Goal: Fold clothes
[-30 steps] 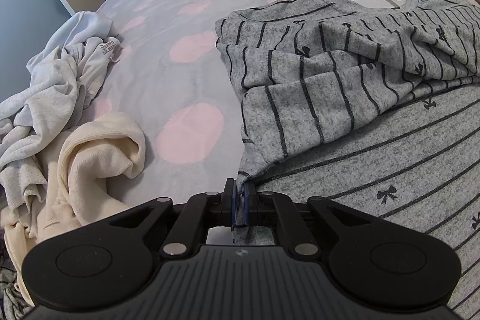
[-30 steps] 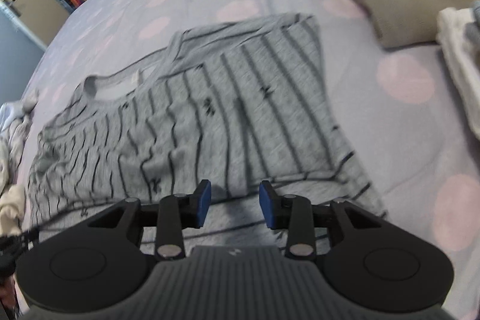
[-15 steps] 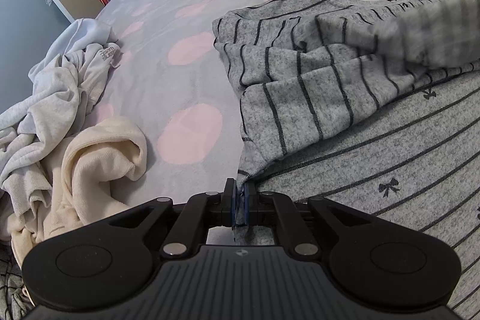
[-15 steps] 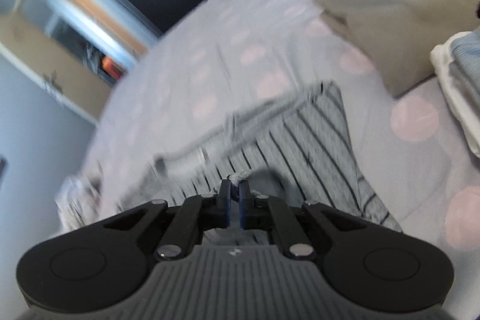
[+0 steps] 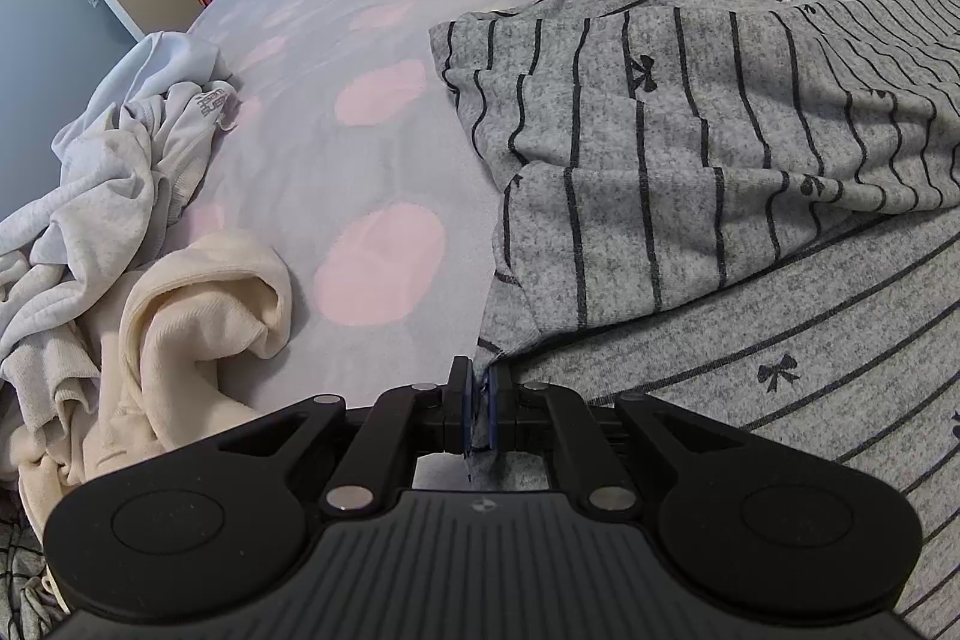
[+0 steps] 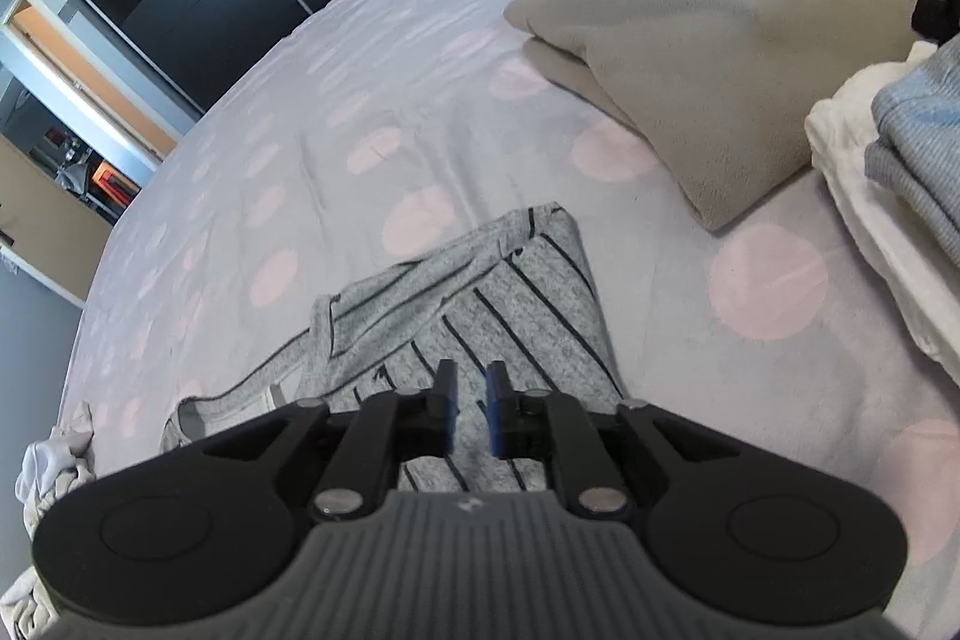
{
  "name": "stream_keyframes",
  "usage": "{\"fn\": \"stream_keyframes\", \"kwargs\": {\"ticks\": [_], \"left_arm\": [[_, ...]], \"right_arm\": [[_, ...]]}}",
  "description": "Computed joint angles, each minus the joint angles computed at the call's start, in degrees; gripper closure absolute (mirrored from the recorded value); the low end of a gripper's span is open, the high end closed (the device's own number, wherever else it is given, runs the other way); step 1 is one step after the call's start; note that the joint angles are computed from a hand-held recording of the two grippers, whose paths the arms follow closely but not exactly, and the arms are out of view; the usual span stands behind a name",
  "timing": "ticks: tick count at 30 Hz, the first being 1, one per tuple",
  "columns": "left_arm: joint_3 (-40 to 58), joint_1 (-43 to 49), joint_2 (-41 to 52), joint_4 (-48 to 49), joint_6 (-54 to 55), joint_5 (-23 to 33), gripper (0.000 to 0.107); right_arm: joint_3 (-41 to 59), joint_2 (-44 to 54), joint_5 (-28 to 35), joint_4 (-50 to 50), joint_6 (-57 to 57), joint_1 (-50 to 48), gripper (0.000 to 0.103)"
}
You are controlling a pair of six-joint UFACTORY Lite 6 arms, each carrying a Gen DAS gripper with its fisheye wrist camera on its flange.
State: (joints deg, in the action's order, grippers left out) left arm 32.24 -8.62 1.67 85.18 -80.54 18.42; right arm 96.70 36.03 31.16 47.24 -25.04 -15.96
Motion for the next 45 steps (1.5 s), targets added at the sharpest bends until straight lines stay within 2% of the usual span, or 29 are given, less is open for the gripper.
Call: {"fn": "stream_keyframes", "kwargs": {"ticks": [1, 5, 8, 10, 11, 12, 17, 20, 21, 24, 26, 27, 31, 32, 33, 34, 39, 41, 45], "left_arm": [[0.1, -0.1, 0.2, 0.7, -0.5, 0.1, 0.104], [0.4, -0.3, 0.7, 0.6, -0.5, 0.4, 0.104], [0.5, -0.2, 0.5, -0.5, 0.4, 0.3, 0.104], [0.2, -0.2, 0.3, 0.0, -0.1, 0.3, 0.104], [0.0, -0.5, 0.2, 0.4, -0.4, 0.6, 0.104], [-0.2, -0.7, 0.2, 0.8, -0.6, 0.8, 0.104], [0.3, -1.0, 0.3, -1.9, 1.3, 1.3, 0.104], [1.4, -1.2, 1.5, -4.9, 4.5, 2.2, 0.104], [1.4, -1.6, 1.8, -4.4, 4.3, 2.7, 0.105], [1.5, -2.8, 2.5, -3.4, 3.4, 3.9, 0.105], [2.0, -1.9, 2.5, -5.3, 5.2, 3.3, 0.105], [2.1, -1.4, 2.2, -6.7, 6.5, 2.7, 0.104], [2.0, -0.5, 1.2, -9.2, 9.2, 1.5, 0.104], [2.0, -0.6, 0.7, -10.8, 11.1, 1.4, 0.104], [2.0, -0.7, 0.1, -12.5, 13.1, 1.4, 0.103], [2.1, -0.6, -0.8, -16.0, 17.2, 1.4, 0.103], [1.0, 0.5, -11.4, -40.0, 41.9, 1.1, 0.088], [1.1, 1.4, -15.7, -50.5, 52.6, 1.4, 0.087], [3.5, 3.0, -21.0, -59.4, 63.0, 1.7, 0.087]], "right_arm": [[-0.3, 0.0, -0.2, -0.4, -0.3, -0.1, 0.071], [1.2, 2.7, -0.4, -4.2, -0.7, 0.7, 0.070], [3.8, 6.3, 1.3, -1.7, -4.8, 1.0, 0.063], [6.3, 9.1, 2.5, 0.2, -7.9, 1.0, 0.063], [7.3, 10.1, 3.5, 0.9, -8.8, 0.9, 0.071], [8.0, 10.8, 5.0, 2.0, -9.8, 0.5, 0.096], [6.9, 8.2, 6.2, 7.4, -15.3, -0.2, 0.098], [10.3, 8.1, 3.1, 4.0, -10.5, 1.0, 0.098], [11.7, 8.4, 1.2, 0.3, -6.4, 1.8, 0.098], [19.5, 13.0, 1.5, -14.9, 8.2, 3.6, 0.096], [18.4, 13.1, -1.9, -22.4, 15.2, 4.4, 0.090], [18.2, 13.3, -2.4, -22.6, 15.5, 4.0, 0.090], [19.8, 14.3, 1.9, -17.6, 11.8, 0.9, 0.089], [18.9, 13.5, 2.8, -16.2, 9.6, 0.4, 0.084], [18.0, 12.7, 3.9, -14.9, 7.5, -0.2, 0.074], [17.1, 11.7, 5.0, -13.8, 5.2, -0.8, 0.073], [10.5, 3.3, 11.6, -16.0, -7.0, -1.8, 0.073], [7.5, -0.9, 14.1, -15.2, -13.4, -3.4, 0.074], [7.5, -5.2, 20.2, -15.7, -21.6, -7.1, 0.073]]}}
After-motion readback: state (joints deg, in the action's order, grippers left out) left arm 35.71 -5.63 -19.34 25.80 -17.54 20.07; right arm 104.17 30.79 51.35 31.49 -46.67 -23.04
